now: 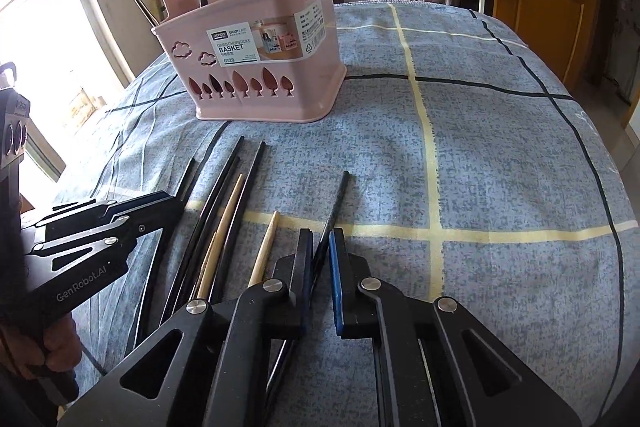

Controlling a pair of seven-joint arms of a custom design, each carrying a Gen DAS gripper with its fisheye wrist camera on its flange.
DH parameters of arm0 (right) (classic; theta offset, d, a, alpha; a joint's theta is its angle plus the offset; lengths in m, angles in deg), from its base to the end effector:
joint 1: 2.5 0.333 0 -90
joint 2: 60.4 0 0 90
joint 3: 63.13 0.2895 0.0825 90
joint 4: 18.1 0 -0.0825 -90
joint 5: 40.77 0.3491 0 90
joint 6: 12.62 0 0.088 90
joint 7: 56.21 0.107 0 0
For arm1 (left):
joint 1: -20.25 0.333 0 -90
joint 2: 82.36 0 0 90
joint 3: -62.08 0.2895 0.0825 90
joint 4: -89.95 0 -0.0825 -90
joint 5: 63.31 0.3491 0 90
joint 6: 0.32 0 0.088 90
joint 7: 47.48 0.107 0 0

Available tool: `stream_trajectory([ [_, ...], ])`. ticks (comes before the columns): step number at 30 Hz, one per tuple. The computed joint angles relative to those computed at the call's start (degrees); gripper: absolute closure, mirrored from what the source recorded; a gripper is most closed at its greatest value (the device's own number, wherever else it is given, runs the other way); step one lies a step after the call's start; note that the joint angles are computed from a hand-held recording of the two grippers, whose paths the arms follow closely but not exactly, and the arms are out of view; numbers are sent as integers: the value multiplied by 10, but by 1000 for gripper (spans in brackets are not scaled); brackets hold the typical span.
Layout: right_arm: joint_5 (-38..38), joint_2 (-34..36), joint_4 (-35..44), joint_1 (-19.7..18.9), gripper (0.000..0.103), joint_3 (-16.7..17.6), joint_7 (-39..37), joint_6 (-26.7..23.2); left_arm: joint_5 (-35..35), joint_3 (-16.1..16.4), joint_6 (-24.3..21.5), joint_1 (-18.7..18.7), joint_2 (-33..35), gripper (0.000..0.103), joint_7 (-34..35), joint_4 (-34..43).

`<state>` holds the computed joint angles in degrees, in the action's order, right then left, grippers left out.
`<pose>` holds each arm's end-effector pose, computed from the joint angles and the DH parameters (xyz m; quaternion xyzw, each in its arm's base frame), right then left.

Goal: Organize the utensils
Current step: 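Close the left tool on a black chopstick while the right tool grasps another black chopstick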

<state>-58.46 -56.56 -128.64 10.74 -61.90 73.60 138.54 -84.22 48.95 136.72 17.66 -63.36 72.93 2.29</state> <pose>0.5673 0.1541 0.5133 -0.5895 0.7367 -0.2024 0.2624 0.6393 -0.1607 0.5166 -0.4539 0.8316 -0.3070 0.0902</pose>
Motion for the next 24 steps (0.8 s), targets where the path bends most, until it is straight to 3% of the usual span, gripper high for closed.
stream_trajectory([
  [5,18,6,18,-1,95,1,-6,-26,42,8,-12,-14,7,92,-19,16],
  [12,-18,31,62,12,95,-3,6,-75,66,7,-4,-19,9,92,-25,17],
  [24,4,-10,27,3,96,-1,-7,-20,-1,-4,-50,11,4,97,-5,49],
])
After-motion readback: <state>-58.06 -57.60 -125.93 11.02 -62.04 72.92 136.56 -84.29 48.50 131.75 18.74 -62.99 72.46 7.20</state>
